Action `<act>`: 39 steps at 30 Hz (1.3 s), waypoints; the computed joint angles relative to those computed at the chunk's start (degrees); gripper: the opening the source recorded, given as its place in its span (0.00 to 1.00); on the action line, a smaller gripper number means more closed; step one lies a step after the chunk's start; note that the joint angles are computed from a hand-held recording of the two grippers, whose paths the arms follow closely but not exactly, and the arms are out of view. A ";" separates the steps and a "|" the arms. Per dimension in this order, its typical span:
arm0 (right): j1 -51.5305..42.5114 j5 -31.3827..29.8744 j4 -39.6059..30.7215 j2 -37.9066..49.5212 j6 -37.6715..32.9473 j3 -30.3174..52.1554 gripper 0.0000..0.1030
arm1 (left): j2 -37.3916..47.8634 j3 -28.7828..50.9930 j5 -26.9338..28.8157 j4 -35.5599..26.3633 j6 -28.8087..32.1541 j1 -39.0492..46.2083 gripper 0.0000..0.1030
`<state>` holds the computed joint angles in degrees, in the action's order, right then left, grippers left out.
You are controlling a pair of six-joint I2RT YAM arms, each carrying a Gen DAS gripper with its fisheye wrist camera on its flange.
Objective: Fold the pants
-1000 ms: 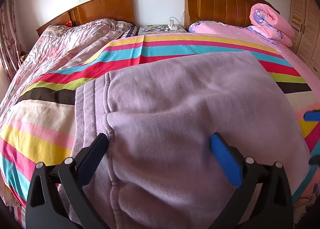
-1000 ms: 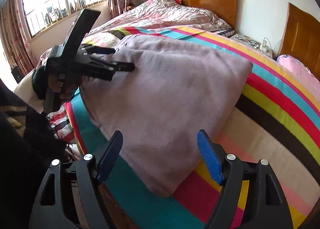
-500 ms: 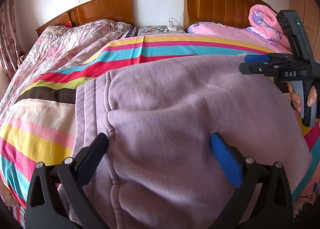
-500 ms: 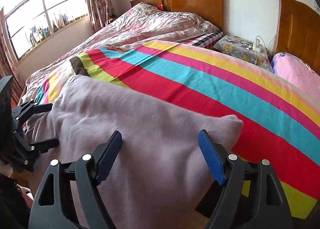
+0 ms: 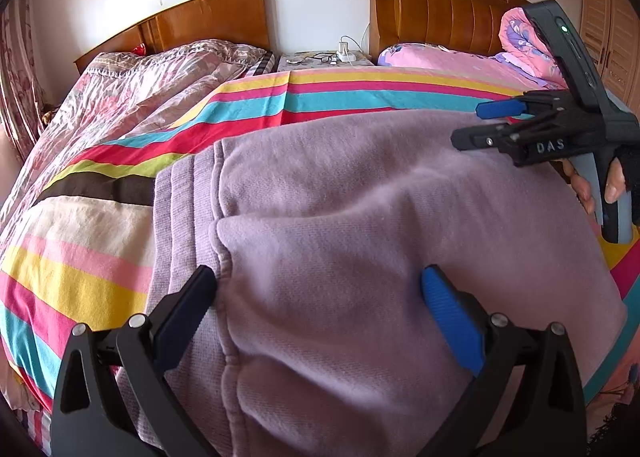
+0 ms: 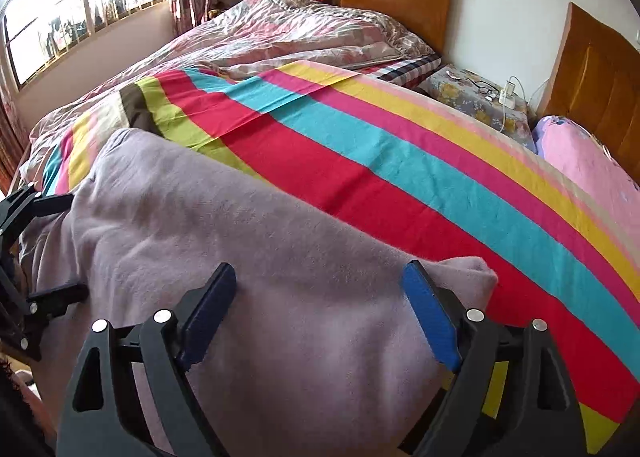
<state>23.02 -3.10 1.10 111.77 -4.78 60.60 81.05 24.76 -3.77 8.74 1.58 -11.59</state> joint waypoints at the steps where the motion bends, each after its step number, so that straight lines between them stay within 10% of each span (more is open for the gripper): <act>1: 0.27 1.83 -0.63 -0.29 1.98 1.08 0.80 | -0.79 -0.33 -0.24 -0.64 -0.01 -0.11 0.99; 16: 16.47 -2.19 -17.25 15.36 -0.20 28.90 0.87 | -16.68 -10.35 1.39 -5.10 1.92 3.20 0.99; 34: 28.25 22.45 3.57 -28.34 17.45 -33.99 0.88 | -42.32 -13.65 -2.24 -24.10 -4.70 -2.80 0.99; 39: 34.92 29.66 -6.55 -46.62 29.87 -43.54 0.88 | -55.84 -11.09 -12.15 -36.12 -12.10 -16.18 0.99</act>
<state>57.94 26.55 -5.45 65.15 25.09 17.06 25.20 13.66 -15.92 -27.37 -10.51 -27.77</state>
